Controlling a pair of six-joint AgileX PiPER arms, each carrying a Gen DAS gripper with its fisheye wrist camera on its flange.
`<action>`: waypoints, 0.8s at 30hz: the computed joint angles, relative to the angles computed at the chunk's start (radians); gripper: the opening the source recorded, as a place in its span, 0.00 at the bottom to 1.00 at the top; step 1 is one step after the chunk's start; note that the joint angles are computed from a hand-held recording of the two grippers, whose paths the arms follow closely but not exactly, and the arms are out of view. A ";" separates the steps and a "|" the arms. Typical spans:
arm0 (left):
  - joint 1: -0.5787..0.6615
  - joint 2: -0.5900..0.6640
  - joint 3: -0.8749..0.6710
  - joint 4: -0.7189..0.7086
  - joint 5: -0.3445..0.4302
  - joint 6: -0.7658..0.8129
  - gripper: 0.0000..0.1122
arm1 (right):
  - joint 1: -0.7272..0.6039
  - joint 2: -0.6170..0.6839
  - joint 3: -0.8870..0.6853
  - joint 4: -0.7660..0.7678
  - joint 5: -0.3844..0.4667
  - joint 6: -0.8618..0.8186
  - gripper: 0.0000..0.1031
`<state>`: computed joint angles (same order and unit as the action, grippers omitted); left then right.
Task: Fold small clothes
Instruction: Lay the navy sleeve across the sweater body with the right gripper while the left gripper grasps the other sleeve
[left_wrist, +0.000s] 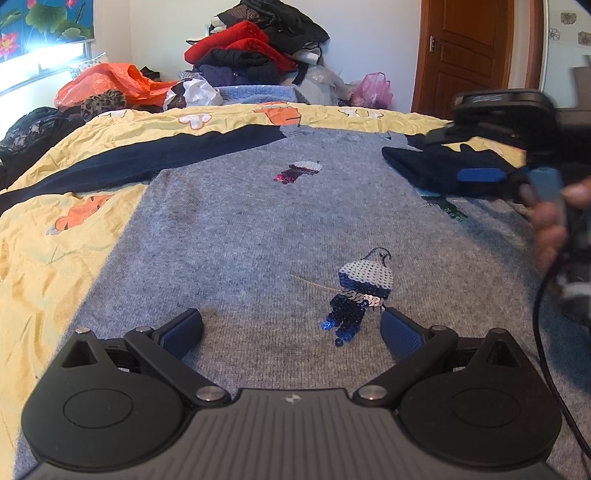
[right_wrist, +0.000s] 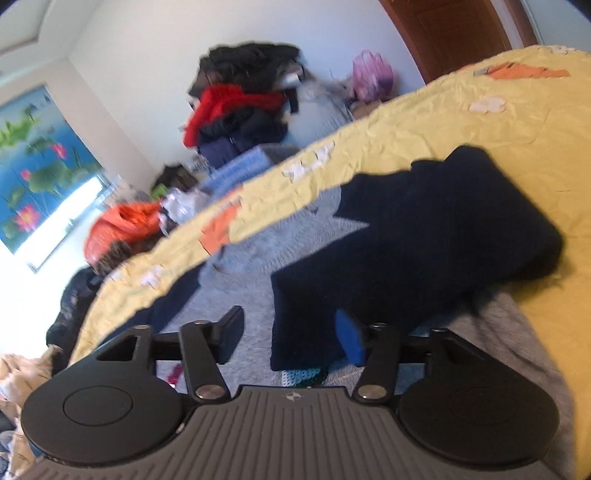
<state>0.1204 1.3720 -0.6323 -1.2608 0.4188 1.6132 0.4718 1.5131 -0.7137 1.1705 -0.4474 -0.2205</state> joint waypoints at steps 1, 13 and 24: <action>-0.012 -0.003 0.001 0.007 -0.014 -0.016 0.92 | 0.035 -0.035 0.044 0.001 -0.046 0.015 0.65; -0.028 0.204 -0.404 0.030 0.358 -0.313 0.92 | 0.030 -0.153 0.330 -0.254 -0.179 0.419 0.78; -0.194 0.838 -1.161 0.170 0.741 -1.049 0.92 | 0.005 -0.153 0.378 -0.407 -0.227 0.585 0.78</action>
